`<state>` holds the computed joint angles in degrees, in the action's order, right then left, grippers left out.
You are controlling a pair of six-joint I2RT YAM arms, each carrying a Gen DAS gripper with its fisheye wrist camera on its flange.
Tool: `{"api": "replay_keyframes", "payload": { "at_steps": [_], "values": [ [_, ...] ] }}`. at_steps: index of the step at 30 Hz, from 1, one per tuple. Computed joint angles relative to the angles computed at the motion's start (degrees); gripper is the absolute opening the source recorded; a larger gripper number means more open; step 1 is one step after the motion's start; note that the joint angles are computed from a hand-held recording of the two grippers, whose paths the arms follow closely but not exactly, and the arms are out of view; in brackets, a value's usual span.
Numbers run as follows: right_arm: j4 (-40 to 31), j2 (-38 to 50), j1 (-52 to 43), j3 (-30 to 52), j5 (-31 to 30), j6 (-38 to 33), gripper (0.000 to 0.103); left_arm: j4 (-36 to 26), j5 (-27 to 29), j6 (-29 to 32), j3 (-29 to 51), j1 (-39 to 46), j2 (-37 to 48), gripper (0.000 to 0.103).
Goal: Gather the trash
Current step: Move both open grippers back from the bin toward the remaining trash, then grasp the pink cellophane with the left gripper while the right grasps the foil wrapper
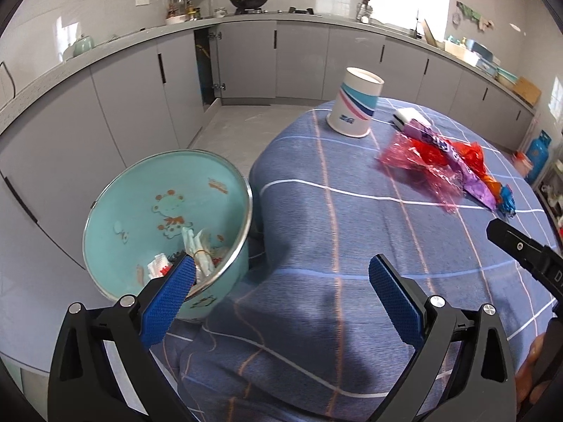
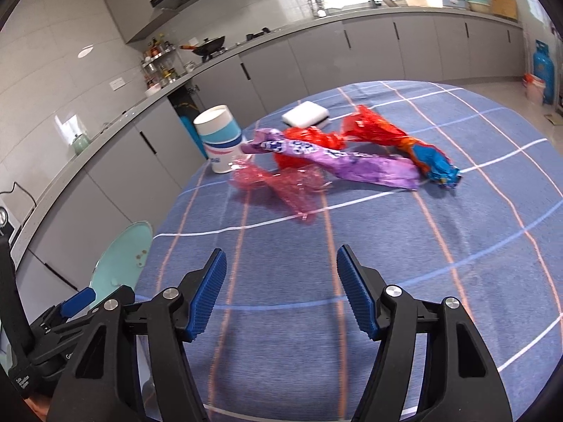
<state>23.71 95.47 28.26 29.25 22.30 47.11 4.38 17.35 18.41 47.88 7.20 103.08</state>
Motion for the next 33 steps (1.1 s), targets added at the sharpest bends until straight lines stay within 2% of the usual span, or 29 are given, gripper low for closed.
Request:
{"api": "replay_keyframes", "payload": {
  "at_steps": [14, 22, 24, 29, 33],
  "values": [
    [1.17, -4.46, -6.39, -5.86, -1.59, -0.82, 0.057, 1.4, -1.71, -0.2, -0.88, -6.68, -0.14, 0.088],
    [-0.9, -8.63, -15.15, -7.1, -3.99, -3.89, 0.05, -0.14, -2.66, -3.14, 3.89, -11.77, 3.29, 0.078],
    [-1.5, -8.73, -17.35, -6.49, -4.98, -5.13, 0.044, -0.46, -3.04, -4.89, 5.78, -13.17, 4.47, 0.077],
    [-1.31, -7.34, -22.84, -5.37, -7.64, -8.3, 0.041, -0.69, -4.73, -8.57, 10.24, -16.58, 7.7, 0.075],
    [-2.16, -4.37, -26.42, -3.11, -10.73, -10.51, 0.04, -3.17, -5.82, -12.48, 15.53, -19.0, 11.65, 0.075]
  ]
}}
